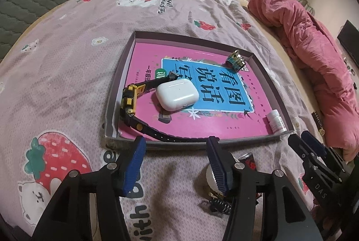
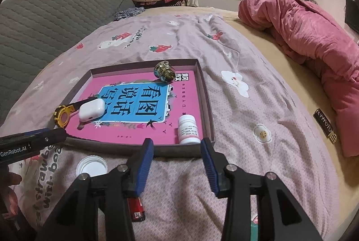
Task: Organize rigid objects
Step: 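Raise both open tools back toward the remaining items beside the tray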
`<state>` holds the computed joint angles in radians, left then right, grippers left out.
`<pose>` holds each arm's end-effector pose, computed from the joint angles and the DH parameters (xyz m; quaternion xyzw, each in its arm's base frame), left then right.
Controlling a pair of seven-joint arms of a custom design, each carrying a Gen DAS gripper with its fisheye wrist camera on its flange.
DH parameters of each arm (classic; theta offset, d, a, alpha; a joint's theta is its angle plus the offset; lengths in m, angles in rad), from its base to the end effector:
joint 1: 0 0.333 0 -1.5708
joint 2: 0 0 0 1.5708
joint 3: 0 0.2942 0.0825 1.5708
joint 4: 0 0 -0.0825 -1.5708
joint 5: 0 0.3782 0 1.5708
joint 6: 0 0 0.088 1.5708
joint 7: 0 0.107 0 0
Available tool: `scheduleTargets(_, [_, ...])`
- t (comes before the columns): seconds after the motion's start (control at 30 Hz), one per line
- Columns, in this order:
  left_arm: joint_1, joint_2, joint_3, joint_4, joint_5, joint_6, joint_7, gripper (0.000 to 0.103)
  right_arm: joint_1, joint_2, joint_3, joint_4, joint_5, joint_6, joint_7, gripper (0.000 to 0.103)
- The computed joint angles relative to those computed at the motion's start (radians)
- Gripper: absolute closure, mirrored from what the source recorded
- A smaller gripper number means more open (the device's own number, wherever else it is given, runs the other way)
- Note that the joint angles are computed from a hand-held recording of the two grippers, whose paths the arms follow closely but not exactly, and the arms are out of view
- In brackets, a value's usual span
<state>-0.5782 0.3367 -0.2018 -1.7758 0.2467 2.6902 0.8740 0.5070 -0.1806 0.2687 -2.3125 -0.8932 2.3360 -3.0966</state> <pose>0.4820 -0.4693 0.4213 -0.5895 0.7527 -0.2854 0.0668 0.3672 0.3454 0.4213 -0.5674 0.7355 -0.2984 0.2191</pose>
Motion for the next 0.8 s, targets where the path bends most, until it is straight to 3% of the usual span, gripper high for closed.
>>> scheduleTargets(0.8, [0.012, -0.066, -0.033, -0.067, -0.034, 0.019, 0.033, 0.04, 0.021, -0.016, 0.016, -0.001, 0.0, 0.006, -0.028, 0.055])
